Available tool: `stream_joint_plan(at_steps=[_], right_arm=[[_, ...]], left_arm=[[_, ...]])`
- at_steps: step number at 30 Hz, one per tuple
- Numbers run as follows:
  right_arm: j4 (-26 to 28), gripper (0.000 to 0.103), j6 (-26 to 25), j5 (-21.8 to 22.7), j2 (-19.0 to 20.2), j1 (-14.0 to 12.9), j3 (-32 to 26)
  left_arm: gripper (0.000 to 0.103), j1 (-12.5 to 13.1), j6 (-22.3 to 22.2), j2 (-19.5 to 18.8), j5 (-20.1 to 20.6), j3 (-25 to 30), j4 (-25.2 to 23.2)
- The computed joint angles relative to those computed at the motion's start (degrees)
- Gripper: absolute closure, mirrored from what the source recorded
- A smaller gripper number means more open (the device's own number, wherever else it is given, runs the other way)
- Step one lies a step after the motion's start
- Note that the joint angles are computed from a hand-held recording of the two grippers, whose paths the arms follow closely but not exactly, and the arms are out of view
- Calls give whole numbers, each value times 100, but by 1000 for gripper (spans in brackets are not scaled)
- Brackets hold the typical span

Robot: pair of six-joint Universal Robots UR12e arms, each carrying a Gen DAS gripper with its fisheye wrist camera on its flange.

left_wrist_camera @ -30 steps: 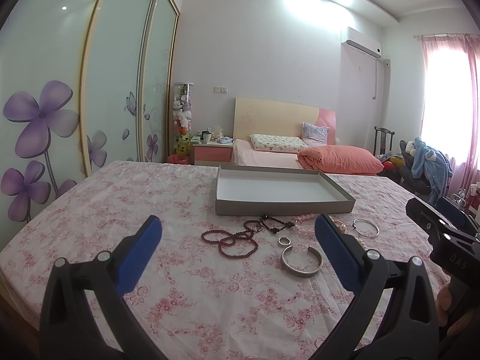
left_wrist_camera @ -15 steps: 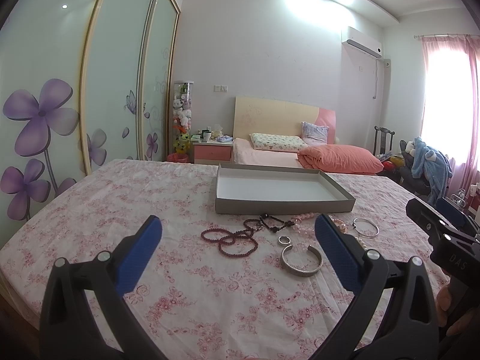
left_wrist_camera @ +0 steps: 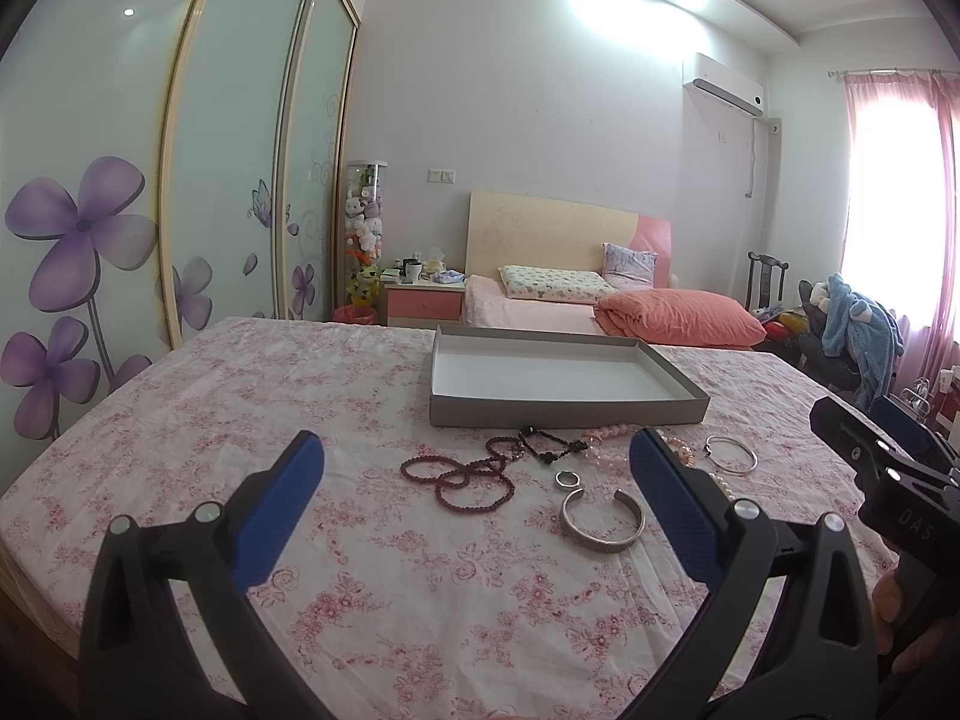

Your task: Organize jewelry

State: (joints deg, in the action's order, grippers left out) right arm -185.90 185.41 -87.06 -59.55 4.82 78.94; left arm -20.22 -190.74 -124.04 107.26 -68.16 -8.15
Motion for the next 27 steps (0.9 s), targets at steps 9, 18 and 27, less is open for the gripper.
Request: stream_joint_plan(at_steps=[9, 18, 27], right_arm=[[0, 2, -3, 11, -1, -10, 6], [5, 2, -2, 25, -3, -23, 10], [11, 2, -4, 41, -4, -39, 10]], left_arm=[[4, 2, -5, 1, -5, 0, -2], [4, 3, -11, 1, -7, 1, -10], [4, 3, -17, 10, -13, -64, 41]])
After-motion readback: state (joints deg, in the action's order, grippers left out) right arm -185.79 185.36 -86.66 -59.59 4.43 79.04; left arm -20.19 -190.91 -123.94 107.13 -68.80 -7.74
